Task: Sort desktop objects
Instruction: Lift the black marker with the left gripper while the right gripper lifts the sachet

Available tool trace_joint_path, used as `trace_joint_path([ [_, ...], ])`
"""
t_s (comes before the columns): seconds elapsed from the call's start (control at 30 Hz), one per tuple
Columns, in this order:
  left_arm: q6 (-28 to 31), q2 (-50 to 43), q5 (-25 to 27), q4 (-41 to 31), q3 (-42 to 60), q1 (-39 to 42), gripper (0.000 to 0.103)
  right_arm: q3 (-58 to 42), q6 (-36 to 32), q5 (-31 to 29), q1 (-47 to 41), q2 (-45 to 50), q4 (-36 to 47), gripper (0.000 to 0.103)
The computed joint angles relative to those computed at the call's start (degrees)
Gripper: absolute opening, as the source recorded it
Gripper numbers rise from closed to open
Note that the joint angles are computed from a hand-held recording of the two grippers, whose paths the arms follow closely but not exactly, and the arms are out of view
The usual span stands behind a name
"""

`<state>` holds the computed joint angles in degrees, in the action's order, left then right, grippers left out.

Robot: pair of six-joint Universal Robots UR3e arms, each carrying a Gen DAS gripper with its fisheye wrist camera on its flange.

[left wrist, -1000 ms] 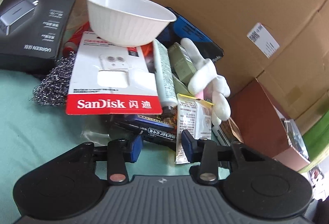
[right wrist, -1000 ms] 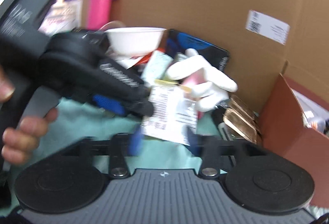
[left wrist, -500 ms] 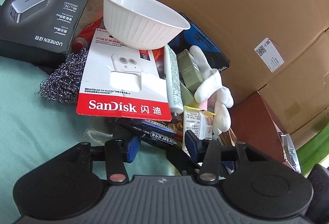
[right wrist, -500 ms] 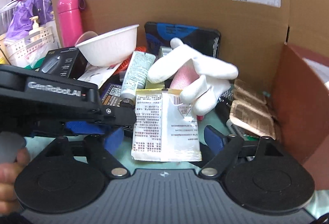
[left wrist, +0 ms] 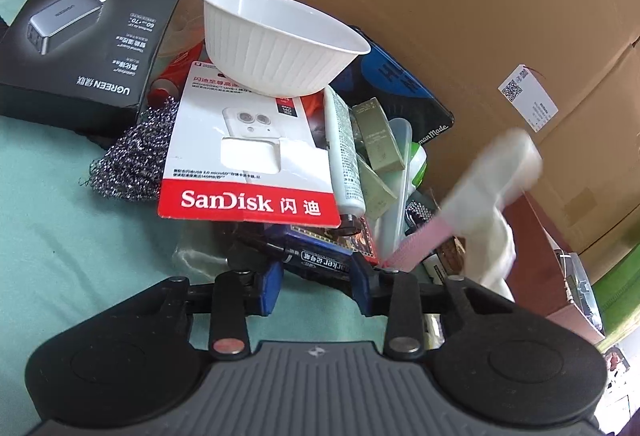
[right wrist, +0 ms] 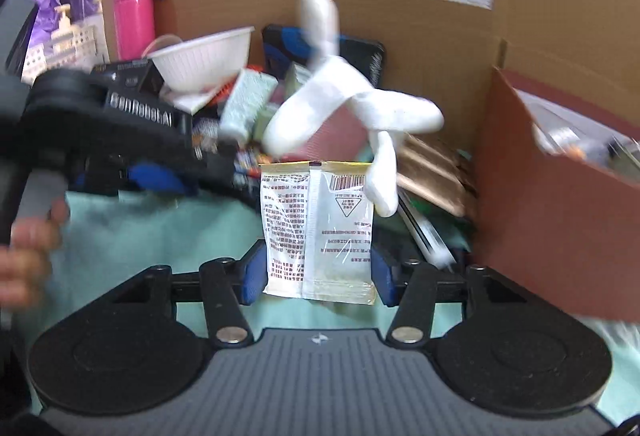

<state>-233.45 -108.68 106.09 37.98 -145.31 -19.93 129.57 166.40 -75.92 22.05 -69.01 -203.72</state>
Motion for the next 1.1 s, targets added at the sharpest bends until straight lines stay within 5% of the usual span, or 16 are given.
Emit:
trace_joint_path([
  [0.1,-2.3,1.4,2.8,-3.3,-0.2,-2.6,0.007,4.7,0.3,2.1,-2.6,-2.4,-1.9,0.053],
  [0.3,-5.7,2.9,10.2,-7.2,-0.6,-7.8,0.005,8.5,0.0,3.2,-5.0,-4.8,-2.7,0.061],
  [0.47,-2.7,5.6,11.7,-7.3,-2.0,-6.6,0.01,8.5,0.1,3.8,-6.0,-4.5,-2.0,0.068],
  [0.57,-0.3,4.6,13.3,-6.4,-0.5,-6.7,0.035,8.6,0.0,4.4,-6.2,-4.3,-1.3,0.068],
  [0.67,1.7,5.0,13.0,-8.0,0.8,-5.9,0.04,8.3,0.3,4.8,-6.3,-3.9,-1.2,0.069],
  [0.77,-0.2,5.5,21.0,-13.1,3.3,-10.1,0.057,8.5,0.3,5.2,-6.6,-3.9,-1.4,0.069],
  [0.83,1.3,5.3,22.0,-11.5,3.0,-10.5,0.057,8.5,0.4,5.4,-6.7,-3.8,-1.5,0.07],
  [1.0,7.4,4.1,14.8,-11.1,4.0,-5.7,0.056,8.1,0.3,4.3,-5.7,-3.3,-1.9,0.073],
  [1.1,11.9,1.3,17.1,-13.6,7.9,-7.3,0.055,8.4,0.2,4.9,-6.2,-3.5,-1.8,0.073],
])
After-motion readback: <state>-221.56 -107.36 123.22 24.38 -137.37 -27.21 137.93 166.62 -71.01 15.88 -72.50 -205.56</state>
